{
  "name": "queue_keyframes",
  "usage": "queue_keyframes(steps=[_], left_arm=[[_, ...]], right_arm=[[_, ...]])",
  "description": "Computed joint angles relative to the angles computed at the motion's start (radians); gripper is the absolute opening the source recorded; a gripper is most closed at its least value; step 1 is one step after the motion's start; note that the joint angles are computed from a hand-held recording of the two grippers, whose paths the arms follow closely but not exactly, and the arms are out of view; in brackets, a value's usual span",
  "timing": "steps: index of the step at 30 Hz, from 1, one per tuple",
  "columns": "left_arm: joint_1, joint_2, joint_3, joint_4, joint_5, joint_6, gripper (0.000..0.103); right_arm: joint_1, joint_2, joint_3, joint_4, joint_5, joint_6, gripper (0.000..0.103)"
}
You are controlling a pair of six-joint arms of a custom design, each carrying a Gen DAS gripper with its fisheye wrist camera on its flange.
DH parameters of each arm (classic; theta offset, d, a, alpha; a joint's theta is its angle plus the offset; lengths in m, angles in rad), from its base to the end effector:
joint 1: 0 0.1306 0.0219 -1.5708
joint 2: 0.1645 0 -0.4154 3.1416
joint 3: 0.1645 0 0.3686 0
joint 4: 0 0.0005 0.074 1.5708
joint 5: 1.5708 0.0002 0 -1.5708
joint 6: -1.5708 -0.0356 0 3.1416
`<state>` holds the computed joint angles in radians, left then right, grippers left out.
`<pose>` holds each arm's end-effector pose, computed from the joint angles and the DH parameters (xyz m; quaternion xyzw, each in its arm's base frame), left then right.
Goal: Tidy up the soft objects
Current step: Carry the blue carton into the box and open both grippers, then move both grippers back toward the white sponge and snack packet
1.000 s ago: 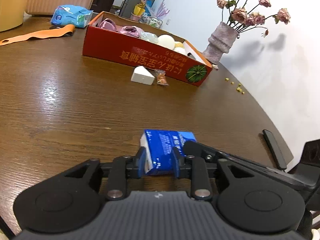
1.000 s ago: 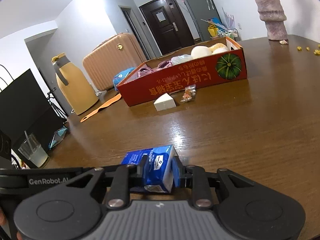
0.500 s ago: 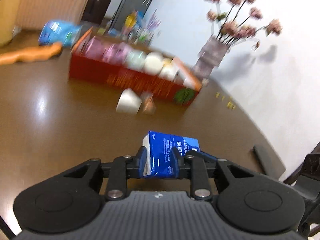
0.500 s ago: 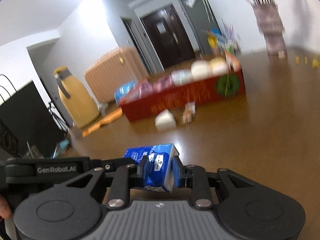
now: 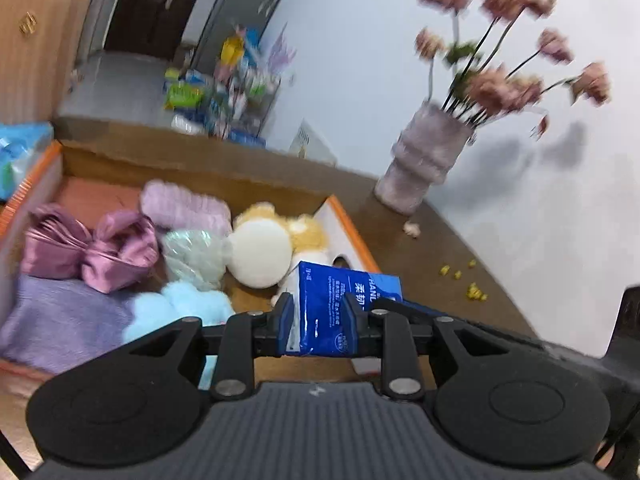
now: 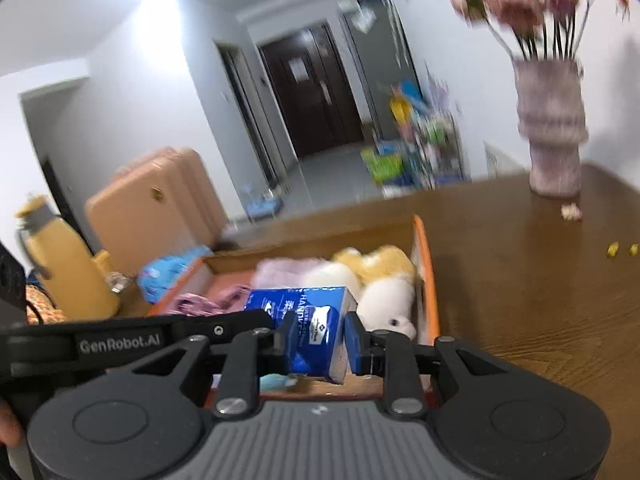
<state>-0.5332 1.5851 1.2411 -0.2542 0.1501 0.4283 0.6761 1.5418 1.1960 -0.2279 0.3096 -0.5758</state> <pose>0.4560 -0.2759 0.3534 0.0812 0.8785 -0.2743 0.3826 0.4091 0.3136 0.3585 0.0301 0.8704 0.1670 0.4622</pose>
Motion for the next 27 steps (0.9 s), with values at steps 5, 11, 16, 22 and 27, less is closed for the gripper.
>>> queue_keyframes(steps=[5, 11, 16, 22, 27], left_arm=[[0.017, 0.086, 0.032, -0.021, 0.080, 0.011, 0.026], [0.017, 0.089, 0.026, -0.029, 0.063, -0.017, 0.031], [0.016, -0.019, -0.046, -0.017, 0.005, -0.088, 0.049], [0.010, -0.227, -0.206, -0.015, -0.158, -0.213, 0.078], [-0.031, -0.479, -0.402, 0.042, -0.378, -0.314, 0.091]], right_arm=[[-0.046, 0.057, 0.036, -0.094, -0.040, -0.053, 0.026], [-0.032, 0.034, 0.007, -0.052, 0.004, -0.051, 0.056], [-0.002, -0.013, 0.005, -0.060, 0.048, -0.020, 0.056], [0.086, -0.104, -0.038, -0.058, 0.150, 0.050, 0.070], [0.225, -0.175, -0.122, 0.017, 0.341, 0.140, 0.081]])
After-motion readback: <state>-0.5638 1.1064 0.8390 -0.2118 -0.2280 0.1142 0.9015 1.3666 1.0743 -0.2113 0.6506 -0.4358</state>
